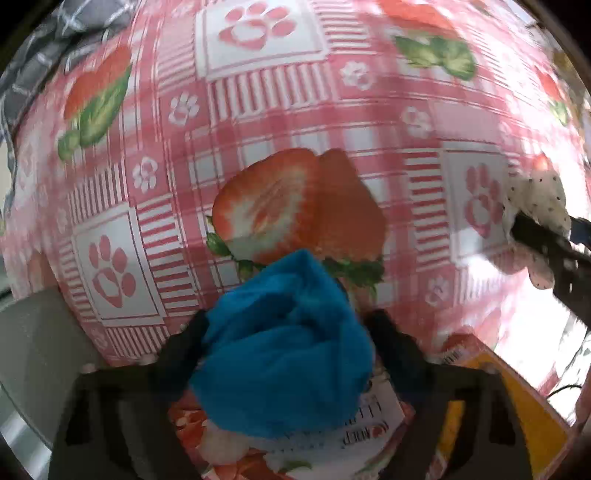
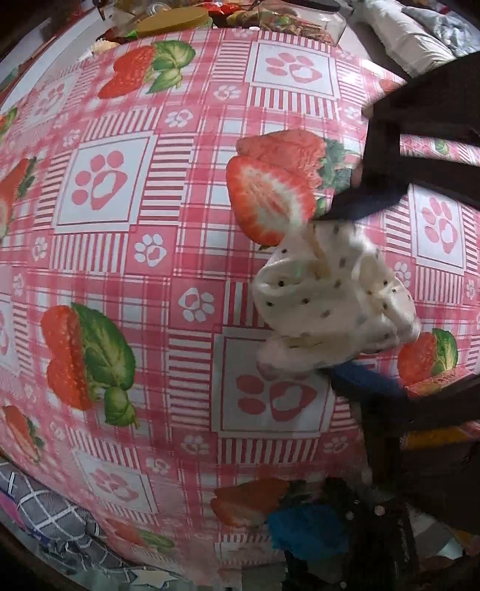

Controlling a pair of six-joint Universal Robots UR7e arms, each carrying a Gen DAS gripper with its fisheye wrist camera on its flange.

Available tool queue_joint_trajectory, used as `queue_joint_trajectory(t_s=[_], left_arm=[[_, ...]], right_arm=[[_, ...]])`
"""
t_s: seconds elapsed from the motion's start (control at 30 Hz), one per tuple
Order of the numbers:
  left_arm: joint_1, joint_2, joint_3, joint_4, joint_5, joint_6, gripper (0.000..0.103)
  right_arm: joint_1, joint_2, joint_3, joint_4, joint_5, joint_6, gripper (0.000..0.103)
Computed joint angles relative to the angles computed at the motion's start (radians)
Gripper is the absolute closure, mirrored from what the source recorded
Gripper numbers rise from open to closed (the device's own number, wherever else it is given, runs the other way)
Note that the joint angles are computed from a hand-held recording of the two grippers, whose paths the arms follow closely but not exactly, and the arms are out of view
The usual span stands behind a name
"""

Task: Organize soft objects
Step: 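Grasp the blue cloth with the left tool while the right tool grasps the white polka-dot scrunchie, then carry the blue cloth in the left tool and polka-dot scrunchie in the right tool over the box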

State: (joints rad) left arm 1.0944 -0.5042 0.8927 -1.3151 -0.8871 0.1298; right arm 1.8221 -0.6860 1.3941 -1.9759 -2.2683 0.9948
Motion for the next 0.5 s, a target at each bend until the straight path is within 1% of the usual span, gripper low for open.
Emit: queue_joint_trajectory(t_s=[0.03,0.07,0.1,0.2,0.33,0.43,0.5], left_arm=[[-0.006,-0.017,0.028,-0.026,0.0,0.023,0.052],[-0.014,-0.035,0.055,-0.036,0.0,0.028,0.063],[-0.02,-0.04,0.068,-0.041,0.003,0.024,0.065],[-0.031,-0.079,0.121,-0.115,0.011,0.039,0.066],[-0.05,-0.141,0.162,-0.152,-0.015,0.062,0.066],[-0.059,-0.177,0.177,-0.169,-0.034,0.09,0.066],[-0.067,-0.192,0.166,-0.166,-0.049,0.104,0.066]], right_arm=[[0.002,-0.003,0.0,0.002,0.007,0.004,0.071],[0.004,-0.02,0.028,-0.017,0.014,0.011,0.073],[0.006,-0.034,0.046,-0.025,0.016,0.022,0.076],[0.022,-0.059,0.071,-0.031,0.014,0.058,0.076],[0.052,-0.109,0.112,-0.028,0.013,0.098,0.076],[0.073,-0.155,0.144,-0.029,0.019,0.131,0.076],[0.091,-0.179,0.158,-0.023,0.017,0.154,0.076]])
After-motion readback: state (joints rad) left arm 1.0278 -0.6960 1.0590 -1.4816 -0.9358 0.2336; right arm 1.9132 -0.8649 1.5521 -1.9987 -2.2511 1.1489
